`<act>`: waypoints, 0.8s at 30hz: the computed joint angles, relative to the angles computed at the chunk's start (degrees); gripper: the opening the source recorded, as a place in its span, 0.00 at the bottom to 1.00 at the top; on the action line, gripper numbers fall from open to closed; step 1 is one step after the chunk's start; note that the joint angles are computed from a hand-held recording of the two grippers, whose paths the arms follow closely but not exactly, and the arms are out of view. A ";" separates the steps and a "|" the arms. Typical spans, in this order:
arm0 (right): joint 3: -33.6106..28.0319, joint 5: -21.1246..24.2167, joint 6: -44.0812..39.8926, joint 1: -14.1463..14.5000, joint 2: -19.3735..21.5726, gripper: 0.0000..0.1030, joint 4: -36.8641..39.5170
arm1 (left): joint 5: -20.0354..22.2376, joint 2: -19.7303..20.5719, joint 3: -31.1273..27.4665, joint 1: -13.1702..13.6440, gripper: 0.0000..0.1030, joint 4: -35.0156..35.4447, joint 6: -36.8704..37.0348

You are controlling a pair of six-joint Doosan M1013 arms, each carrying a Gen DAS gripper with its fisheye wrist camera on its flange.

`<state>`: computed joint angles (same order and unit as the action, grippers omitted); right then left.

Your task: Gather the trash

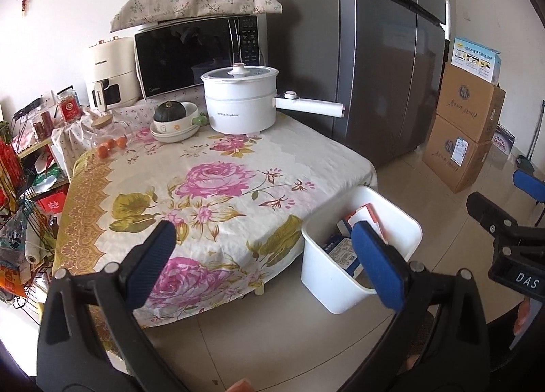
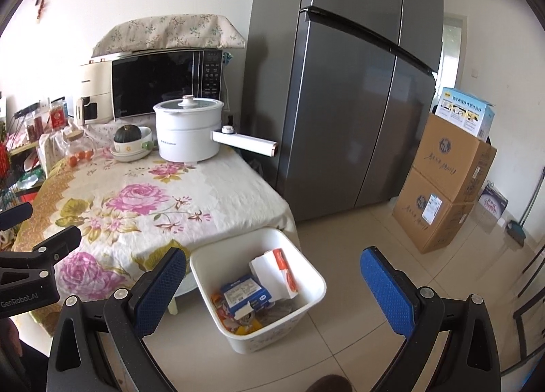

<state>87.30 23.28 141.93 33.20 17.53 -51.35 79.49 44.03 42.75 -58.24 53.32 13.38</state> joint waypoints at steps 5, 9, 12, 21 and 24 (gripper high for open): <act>-0.42 0.29 -1.45 0.12 0.35 1.00 1.34 | -0.44 0.46 -0.77 0.14 0.99 -1.65 0.69; -0.70 0.81 -2.92 0.21 0.66 1.00 2.51 | -0.98 0.32 -0.62 0.20 0.99 -2.59 0.60; -0.67 0.84 -3.43 0.19 0.68 1.00 3.08 | -1.03 0.32 -0.63 0.16 0.99 -2.64 0.53; -0.45 0.40 -1.49 0.22 0.63 1.00 1.36 | -1.08 -0.01 -0.09 0.19 0.99 -2.79 -0.10; -0.18 0.01 0.31 0.20 0.51 1.00 -0.11 | -1.04 -0.06 -0.01 0.18 0.99 -2.71 -0.15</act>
<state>87.12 23.28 142.24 33.40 18.04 -51.46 78.45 43.97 42.74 -58.06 50.61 13.23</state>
